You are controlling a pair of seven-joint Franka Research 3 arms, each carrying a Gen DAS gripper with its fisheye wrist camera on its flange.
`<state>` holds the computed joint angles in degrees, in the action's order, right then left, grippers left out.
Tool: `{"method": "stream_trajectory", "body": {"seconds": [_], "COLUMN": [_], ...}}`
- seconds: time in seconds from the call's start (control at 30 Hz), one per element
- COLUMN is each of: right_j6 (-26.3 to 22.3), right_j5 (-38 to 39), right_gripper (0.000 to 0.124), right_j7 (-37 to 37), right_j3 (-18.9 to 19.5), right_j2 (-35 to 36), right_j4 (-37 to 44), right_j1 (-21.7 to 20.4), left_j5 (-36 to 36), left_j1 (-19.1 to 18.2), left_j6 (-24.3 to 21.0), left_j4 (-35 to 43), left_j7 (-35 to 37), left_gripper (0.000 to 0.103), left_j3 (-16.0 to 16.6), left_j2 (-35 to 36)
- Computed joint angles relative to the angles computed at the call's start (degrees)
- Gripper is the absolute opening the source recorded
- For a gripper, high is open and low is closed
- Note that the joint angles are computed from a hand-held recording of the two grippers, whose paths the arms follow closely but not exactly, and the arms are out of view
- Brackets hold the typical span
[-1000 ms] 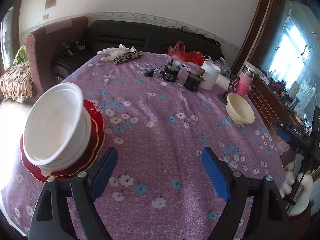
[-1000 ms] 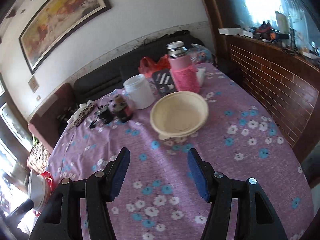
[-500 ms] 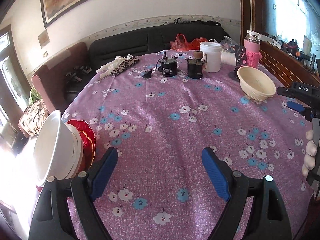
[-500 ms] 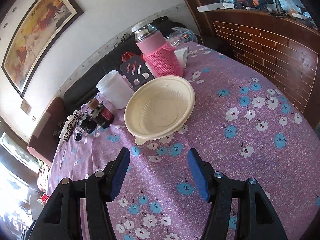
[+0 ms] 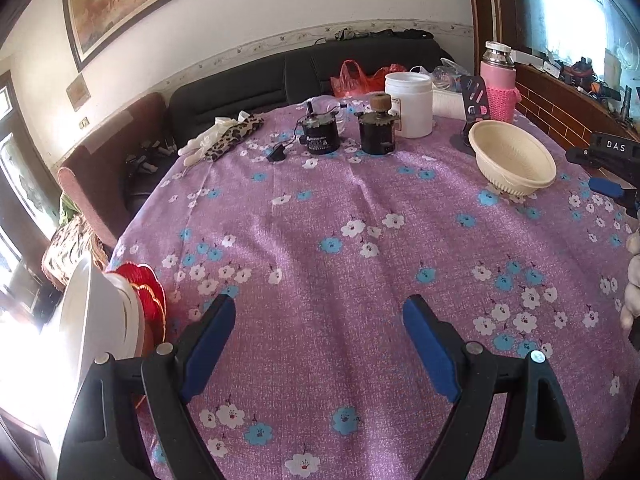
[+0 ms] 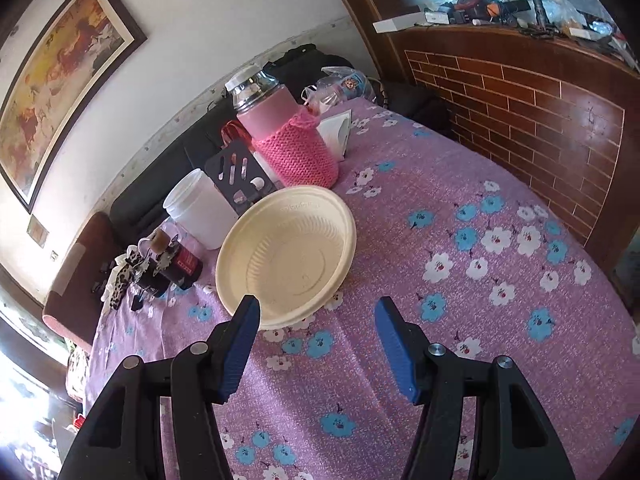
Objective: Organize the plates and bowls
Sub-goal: 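Move the right tool to the beige plastic bowl, then grasp the beige plastic bowl rim with the right tool and lift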
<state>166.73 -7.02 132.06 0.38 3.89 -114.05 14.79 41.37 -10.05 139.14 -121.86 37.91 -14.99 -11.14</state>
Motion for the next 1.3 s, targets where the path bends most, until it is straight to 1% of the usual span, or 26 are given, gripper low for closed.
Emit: {"method": "stream_trajectory", "body": {"seconds": [0.07,0.23,0.43,0.6,0.73,0.8,0.87,0.93,0.97,1.0,1.03,1.07,1.17,1.2,1.3], "right_j6": [-0.20,0.37,0.19,2.01,3.07,2.42,1.48,1.73,1.88,1.72,1.38,0.95,-0.52,-0.90,-2.34], "right_j5": [-3.93,-3.86,-8.64,-1.50,1.99,3.35,5.65,8.62,11.67,15.96,20.13,23.25,29.08,30.18,29.76], "right_gripper": [0.064,0.064,0.064,0.064,0.064,0.064,0.064,0.064,0.064,0.064,0.064,0.064,0.064,0.064,0.064], "right_j7": [2.27,2.75,6.40,2.49,0.30,-0.96,-3.21,-4.97,-7.00,-10.48,-13.92,-16.62,-22.20,-23.44,-24.47], "right_j3": [-0.81,-1.11,-2.81,-2.25,-3.32,-3.88,-3.60,-3.22,-1.91,0.34,2.37,3.57,4.94,4.92,3.19], "right_j2": [-0.13,0.30,2.75,6.06,8.73,9.89,10.87,11.34,11.61,12.05,12.48,13.01,14.47,14.83,15.67], "right_j4": [0.64,2.37,6.56,9.28,10.56,11.15,11.80,11.49,11.39,11.60,11.87,12.32,13.79,14.12,15.18], "right_j1": [0.20,-0.80,-0.19,-0.66,0.15,0.33,-0.34,-1.27,-2.58,-4.65,-6.42,-7.40,-8.21,-7.99,-5.95], "left_j5": [1.57,4.56,6.82,7.83,6.54,2.60,-4.87,-12.17,-14.41,-15.72,-16.86,-17.75,-22.70,-24.38,-28.42], "left_j1": [0.02,-1.01,-2.76,-4.19,-4.91,-4.78,-4.15,-3.56,-3.75,-4.23,-4.73,-5.41,-6.20,-6.36,-7.12], "left_j6": [-0.52,-2.48,-4.37,-5.71,-5.19,-3.60,-2.57,-1.52,-1.53,-1.75,-2.27,-3.09,-6.49,-7.28,-9.84], "left_j4": [1.89,6.87,12.07,16.81,22.17,25.99,31.46,36.96,40.08,42.95,45.99,48.86,57.39,59.66,67.37], "left_j7": [-0.21,0.32,0.87,2.29,4.47,7.59,12.04,15.68,16.60,17.22,18.10,18.80,21.83,22.36,23.34], "left_gripper": [0.085,0.085,0.085,0.085,0.085,0.085,0.085,0.085,0.085,0.085,0.085,0.085,0.085,0.085,0.085], "left_j3": [-0.50,-0.82,-0.28,0.71,2.02,2.64,2.89,2.86,3.06,3.43,3.74,4.04,3.72,3.62,3.59], "left_j2": [1.16,4.68,8.66,12.59,16.90,20.01,24.25,28.65,31.13,33.42,35.83,38.09,44.54,46.29,52.00]}}
